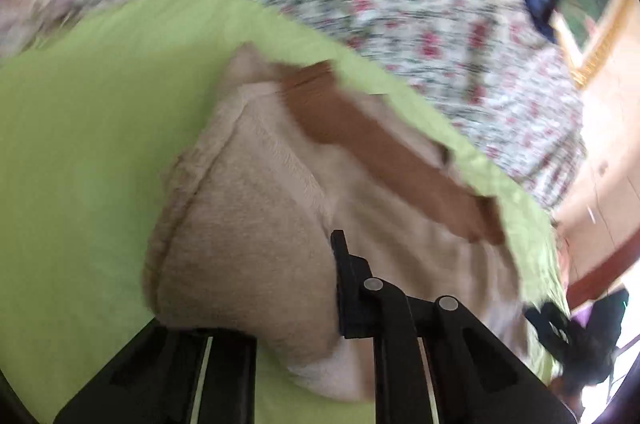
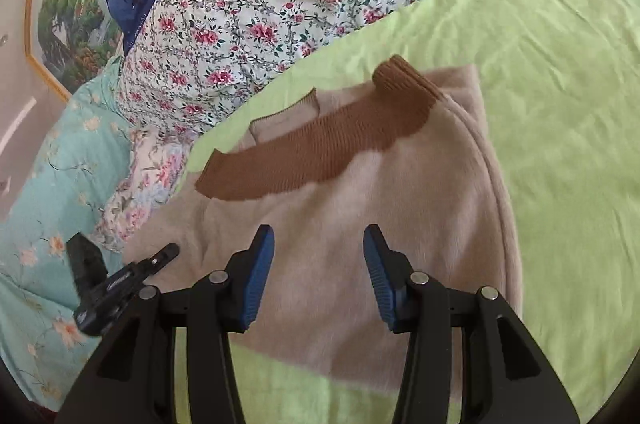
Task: Fold small clothes
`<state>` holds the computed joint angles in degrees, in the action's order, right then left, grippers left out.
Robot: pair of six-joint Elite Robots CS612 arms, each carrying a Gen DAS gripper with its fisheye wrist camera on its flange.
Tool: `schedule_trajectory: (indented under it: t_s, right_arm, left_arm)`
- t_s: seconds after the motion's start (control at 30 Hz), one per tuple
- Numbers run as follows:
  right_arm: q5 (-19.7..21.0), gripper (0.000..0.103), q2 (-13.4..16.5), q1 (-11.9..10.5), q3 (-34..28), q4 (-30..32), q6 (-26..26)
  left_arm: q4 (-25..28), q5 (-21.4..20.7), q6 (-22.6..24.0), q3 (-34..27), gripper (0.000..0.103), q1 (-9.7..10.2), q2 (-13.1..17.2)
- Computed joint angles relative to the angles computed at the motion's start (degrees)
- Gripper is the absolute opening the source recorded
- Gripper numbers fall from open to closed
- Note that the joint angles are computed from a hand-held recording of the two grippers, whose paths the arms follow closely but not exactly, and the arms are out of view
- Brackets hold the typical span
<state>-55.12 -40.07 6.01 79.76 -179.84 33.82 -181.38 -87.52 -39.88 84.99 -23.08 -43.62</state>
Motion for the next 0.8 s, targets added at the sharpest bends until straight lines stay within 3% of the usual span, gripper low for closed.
schedule_trajectory:
  t_s: [0.1, 0.2, 0.27, 0.33, 0.47, 0.6, 0.67, 0.73, 0.8]
  right_arm:
    - [4.0, 0.048, 1.7, -0.6, -3.1, 1.5, 0.8]
    - [7.3, 0.048, 3.3, -0.7, -6.0, 2.9, 0.4]
    - [13.4, 0.054, 5.7, -1.0, -9.0, 1.5, 3.7]
    - [17.2, 0.067, 7.8, -1.1, -11.9, 1.9, 5.9]
    - [18.8, 0.068, 10.4, -0.4, -17.4, 11.0, 2.7]
    - [22.4, 0.068, 15.2, 0.4, -26.7, 18.4, 2.0]
    - [22.4, 0.062, 17.4, 1.0, -31.3, 21.3, 0.7]
    - [21.0, 0.024, 18.6, 1.6, -34.9, 25.5, -1.7]
    - [20.0, 0.02, 18.2, 1.8, -35.2, 25.8, -2.7]
  left_arm:
    - [-0.9, 0.0, 5.5, -0.9, 0.012, -1.8, -0.4]
    - [-1.2, -2.9, 10.9, -2.7, 0.012, -3.52, 0.2]
    - [0.6, -4.0, 13.1, -4.2, 0.011, -4.37, 1.0]
    - [2.8, -4.5, 15.1, -5.4, 0.01, -5.08, 1.9]
    - [6.6, -6.2, 16.3, -7.4, 0.009, -5.52, 3.7]
    - [5.5, -7.0, 16.8, -7.2, 0.009, -5.38, 3.7]
    - [5.4, -7.6, 17.0, -7.3, 0.009, -5.23, 3.7]
    - [5.9, -7.3, 17.8, -7.0, 0.009, -5.32, 3.5]
    - [6.5, -6.3, 18.7, -7.0, 0.009, -5.56, 3.4]
